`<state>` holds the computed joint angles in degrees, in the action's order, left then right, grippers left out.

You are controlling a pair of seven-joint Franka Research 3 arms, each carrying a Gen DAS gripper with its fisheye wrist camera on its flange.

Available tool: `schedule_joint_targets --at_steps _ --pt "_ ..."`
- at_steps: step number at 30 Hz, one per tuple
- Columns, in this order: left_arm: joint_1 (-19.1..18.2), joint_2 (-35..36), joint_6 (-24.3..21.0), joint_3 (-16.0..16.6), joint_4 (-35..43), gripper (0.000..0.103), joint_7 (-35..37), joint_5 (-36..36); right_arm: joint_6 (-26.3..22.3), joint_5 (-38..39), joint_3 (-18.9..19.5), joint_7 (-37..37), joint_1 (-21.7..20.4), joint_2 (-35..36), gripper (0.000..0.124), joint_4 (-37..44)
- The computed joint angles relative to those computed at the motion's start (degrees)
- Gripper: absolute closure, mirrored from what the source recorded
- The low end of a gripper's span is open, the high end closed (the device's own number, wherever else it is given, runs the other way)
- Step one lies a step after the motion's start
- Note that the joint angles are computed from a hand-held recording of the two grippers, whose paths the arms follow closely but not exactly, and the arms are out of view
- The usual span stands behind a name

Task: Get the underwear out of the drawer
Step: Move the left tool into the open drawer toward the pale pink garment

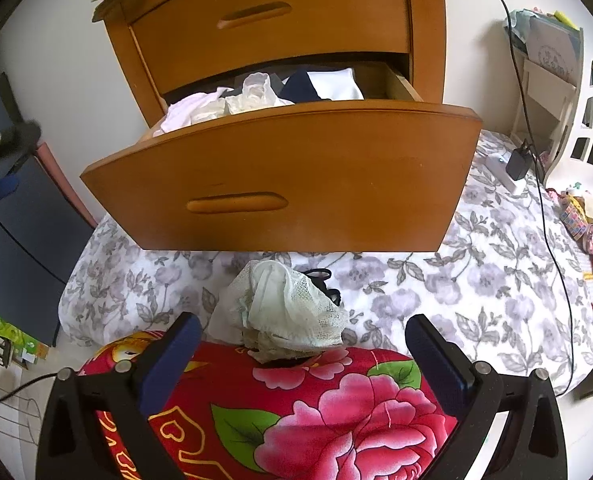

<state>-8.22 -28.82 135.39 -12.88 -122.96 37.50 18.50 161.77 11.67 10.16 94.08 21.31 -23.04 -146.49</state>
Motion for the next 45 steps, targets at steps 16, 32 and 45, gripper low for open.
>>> schedule_joint_targets --at_steps 16,32,45 --pt "1.28 11.41 -1.60 1.10 12.90 0.004 6.18 3.20 -0.43 2.40 -1.15 -2.67 1.65 1.28 0.021 0.19" --pt "0.41 23.16 -5.64 2.14 24.81 0.004 12.21 -2.21 -0.49 5.12 -2.03 -4.76 2.29 1.97 0.021 0.40" --pt "0.60 31.76 -13.48 3.15 31.11 0.009 10.93 -4.23 -1.35 7.58 -2.71 -7.06 2.90 4.16 0.021 1.27"
